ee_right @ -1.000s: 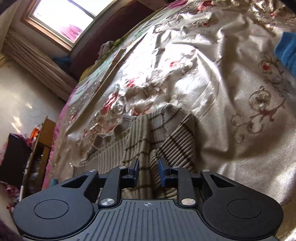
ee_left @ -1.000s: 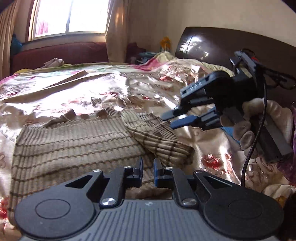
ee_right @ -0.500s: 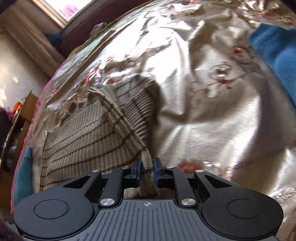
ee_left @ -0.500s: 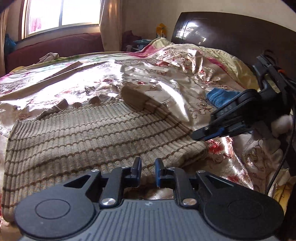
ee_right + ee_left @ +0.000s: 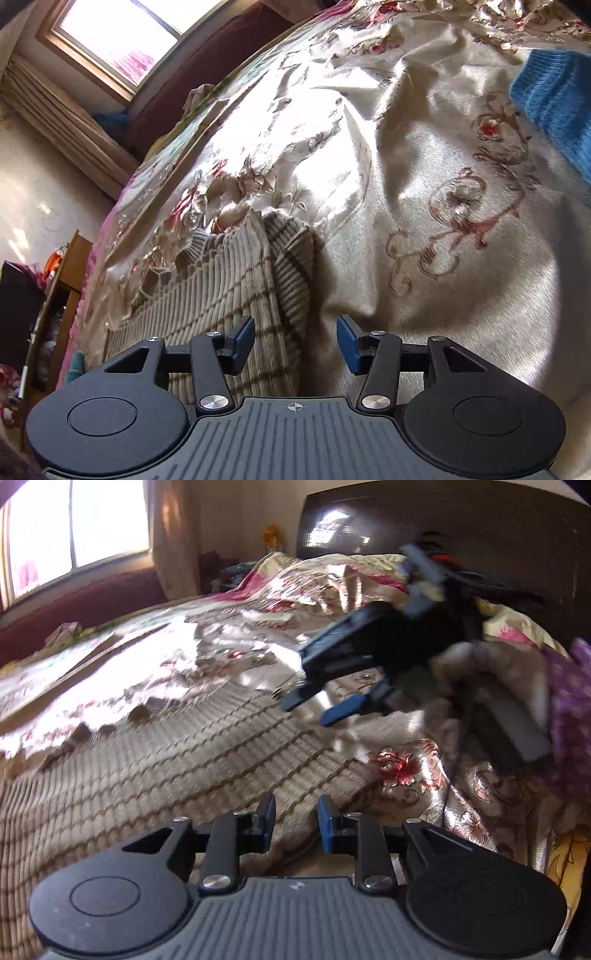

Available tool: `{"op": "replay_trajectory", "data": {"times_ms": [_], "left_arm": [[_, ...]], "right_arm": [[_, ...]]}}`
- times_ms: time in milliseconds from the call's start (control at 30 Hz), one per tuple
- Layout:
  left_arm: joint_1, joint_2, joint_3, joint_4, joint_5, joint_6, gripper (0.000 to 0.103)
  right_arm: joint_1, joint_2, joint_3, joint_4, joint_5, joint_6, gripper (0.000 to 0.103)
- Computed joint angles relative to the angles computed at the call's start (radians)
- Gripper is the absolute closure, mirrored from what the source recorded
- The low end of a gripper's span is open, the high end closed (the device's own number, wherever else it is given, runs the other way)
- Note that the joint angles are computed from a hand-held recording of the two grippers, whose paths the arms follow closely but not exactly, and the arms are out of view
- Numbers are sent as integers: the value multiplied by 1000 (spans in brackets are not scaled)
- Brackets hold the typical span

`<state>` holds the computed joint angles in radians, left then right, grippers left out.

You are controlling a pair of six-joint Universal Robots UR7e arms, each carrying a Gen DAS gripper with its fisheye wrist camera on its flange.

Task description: Fold small clothes

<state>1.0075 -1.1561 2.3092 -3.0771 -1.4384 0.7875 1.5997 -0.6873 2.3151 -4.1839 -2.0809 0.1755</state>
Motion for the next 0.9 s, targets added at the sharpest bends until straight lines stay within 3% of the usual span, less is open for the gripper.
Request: {"op": "replay_trajectory", "data": {"times_ms": [233, 367, 567, 733, 900], "left_arm": [[-38, 48, 76, -139, 42, 167, 52], [-73, 133, 101, -272, 118, 224, 47], [-100, 230, 97, -413, 174, 219, 42], [-102, 250, 77, -404, 177, 173, 43], [-99, 244, 68, -369, 164, 120, 66]], "right_arm": [[-102, -51, 4, 54, 180, -33, 50], [-157, -71, 42, 33, 288, -45, 50], [-192, -90, 64, 47, 363, -76, 49], [-214, -81, 39, 59, 413, -67, 49], [-213, -72, 21, 70, 423, -66, 50]]}}
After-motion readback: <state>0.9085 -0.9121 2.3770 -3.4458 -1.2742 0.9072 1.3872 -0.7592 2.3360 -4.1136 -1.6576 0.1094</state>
